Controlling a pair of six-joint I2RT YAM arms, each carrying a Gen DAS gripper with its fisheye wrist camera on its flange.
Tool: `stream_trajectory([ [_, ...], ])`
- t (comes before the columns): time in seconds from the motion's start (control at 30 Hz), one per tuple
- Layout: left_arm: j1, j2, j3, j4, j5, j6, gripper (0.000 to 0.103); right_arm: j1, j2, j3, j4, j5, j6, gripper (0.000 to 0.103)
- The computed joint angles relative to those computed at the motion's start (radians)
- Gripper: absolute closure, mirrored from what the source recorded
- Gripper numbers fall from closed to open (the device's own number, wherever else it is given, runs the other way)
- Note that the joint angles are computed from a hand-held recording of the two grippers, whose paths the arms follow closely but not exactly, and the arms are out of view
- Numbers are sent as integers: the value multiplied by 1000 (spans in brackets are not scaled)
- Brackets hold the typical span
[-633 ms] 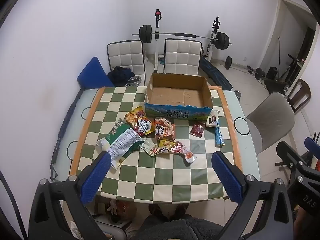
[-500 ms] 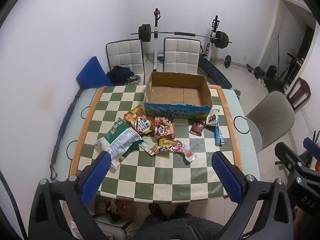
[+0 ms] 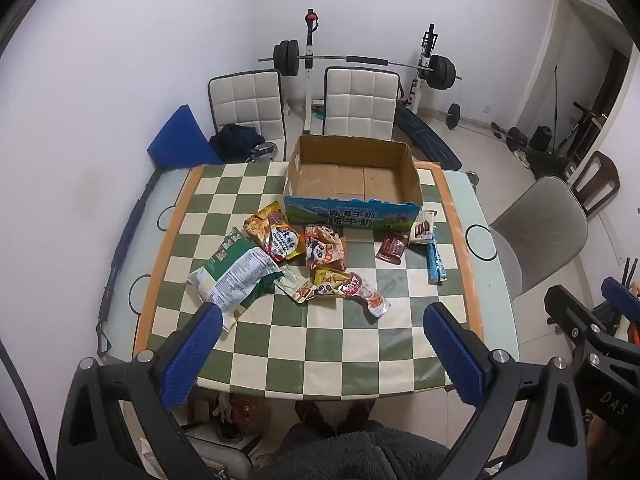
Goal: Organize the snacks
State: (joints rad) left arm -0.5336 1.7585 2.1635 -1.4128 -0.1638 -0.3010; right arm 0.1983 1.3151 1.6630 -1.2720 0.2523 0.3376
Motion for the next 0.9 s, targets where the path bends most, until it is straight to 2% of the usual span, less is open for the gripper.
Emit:
stream_trajectory([
  [0.27, 10, 35, 64, -33, 8, 11, 0, -5, -2, -9, 7, -4, -1, 0],
  [0.33, 4, 11, 5, 6, 2, 6, 0, -5, -1, -9, 8, -5, 1, 0],
  [0.9, 13, 44, 59, -12, 6, 12, 0, -19, 16, 17, 7, -12, -9, 0],
])
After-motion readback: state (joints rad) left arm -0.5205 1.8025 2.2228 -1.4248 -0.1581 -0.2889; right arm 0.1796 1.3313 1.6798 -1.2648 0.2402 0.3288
